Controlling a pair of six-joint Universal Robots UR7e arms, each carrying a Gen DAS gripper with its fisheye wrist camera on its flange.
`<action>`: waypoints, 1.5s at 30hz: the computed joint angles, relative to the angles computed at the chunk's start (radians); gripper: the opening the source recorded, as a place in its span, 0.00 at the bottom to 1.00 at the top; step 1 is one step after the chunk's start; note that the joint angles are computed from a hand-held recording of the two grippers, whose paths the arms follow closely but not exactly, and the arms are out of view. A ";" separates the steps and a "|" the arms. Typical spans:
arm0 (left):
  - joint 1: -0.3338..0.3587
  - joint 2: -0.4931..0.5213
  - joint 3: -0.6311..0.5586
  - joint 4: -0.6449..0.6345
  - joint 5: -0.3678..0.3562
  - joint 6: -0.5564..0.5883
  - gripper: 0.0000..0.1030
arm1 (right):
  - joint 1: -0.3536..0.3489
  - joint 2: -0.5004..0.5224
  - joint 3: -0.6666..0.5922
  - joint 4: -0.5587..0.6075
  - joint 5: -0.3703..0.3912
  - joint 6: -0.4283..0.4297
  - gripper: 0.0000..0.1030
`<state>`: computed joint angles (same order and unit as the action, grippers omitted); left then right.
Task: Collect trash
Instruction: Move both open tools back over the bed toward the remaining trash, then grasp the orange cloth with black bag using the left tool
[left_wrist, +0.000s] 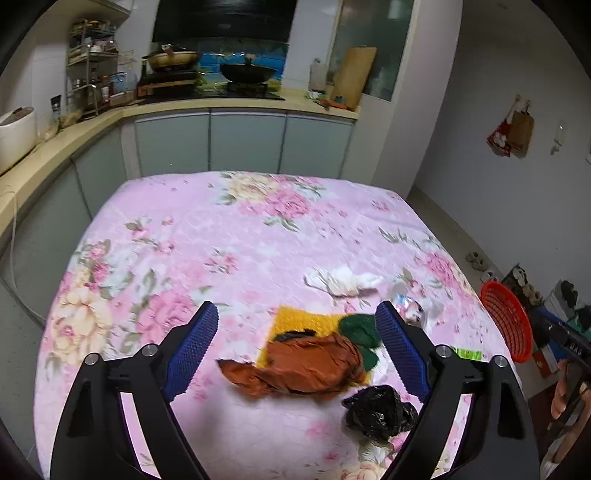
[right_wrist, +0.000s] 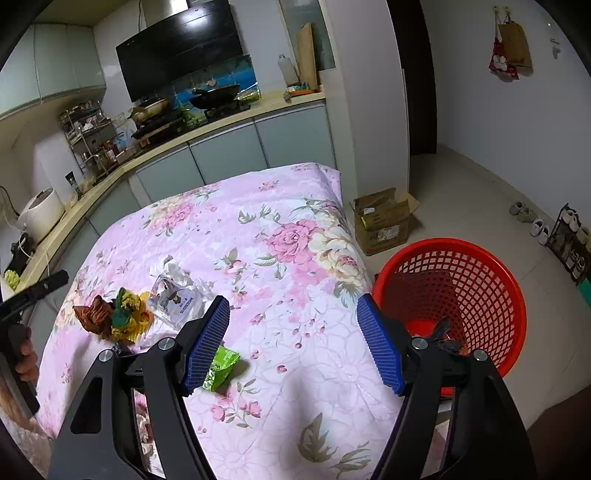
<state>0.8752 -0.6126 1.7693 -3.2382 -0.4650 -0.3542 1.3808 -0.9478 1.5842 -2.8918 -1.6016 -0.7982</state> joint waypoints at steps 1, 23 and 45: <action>0.002 0.011 -0.010 0.001 -0.010 0.012 0.85 | 0.000 0.002 -0.002 0.004 -0.001 -0.001 0.67; 0.088 0.050 -0.019 0.123 -0.074 -0.070 0.81 | 0.009 0.057 -0.070 0.101 -0.046 -0.006 0.69; 0.022 0.050 0.078 0.143 -0.016 -0.178 0.45 | 0.024 0.044 -0.025 0.157 -0.008 -0.093 0.69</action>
<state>0.8977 -0.5626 1.8473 -3.0953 -0.4813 -0.5319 1.4049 -0.9035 1.5593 -2.7347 -1.6093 -0.8912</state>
